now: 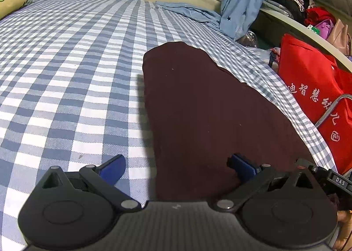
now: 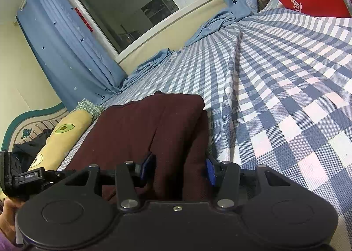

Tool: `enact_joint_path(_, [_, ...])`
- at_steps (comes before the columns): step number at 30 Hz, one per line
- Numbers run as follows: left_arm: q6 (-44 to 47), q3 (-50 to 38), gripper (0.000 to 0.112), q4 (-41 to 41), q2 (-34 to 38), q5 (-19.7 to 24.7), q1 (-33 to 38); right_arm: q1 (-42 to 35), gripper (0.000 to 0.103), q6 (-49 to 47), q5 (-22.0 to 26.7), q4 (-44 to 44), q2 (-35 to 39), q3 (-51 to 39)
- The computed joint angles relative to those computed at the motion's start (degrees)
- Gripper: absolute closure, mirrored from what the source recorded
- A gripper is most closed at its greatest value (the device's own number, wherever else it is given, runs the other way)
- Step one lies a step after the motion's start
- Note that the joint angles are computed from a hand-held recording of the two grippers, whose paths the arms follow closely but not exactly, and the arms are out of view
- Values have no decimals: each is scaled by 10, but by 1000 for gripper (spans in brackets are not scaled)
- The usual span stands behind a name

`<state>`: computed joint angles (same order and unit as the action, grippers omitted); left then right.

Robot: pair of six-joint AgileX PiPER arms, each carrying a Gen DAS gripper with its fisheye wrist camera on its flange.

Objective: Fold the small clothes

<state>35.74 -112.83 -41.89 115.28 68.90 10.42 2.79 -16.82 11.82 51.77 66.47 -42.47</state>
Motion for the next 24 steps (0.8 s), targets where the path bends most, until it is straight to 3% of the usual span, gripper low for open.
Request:
enact_joint_path(20, [36,-16,9,-7,17,1,-5,-23,52,-133,15,137,1,10])
enact_joint_path(24, [47,-12,9,-11,19,-6,-8,-44,51,-220,36,227,1,18])
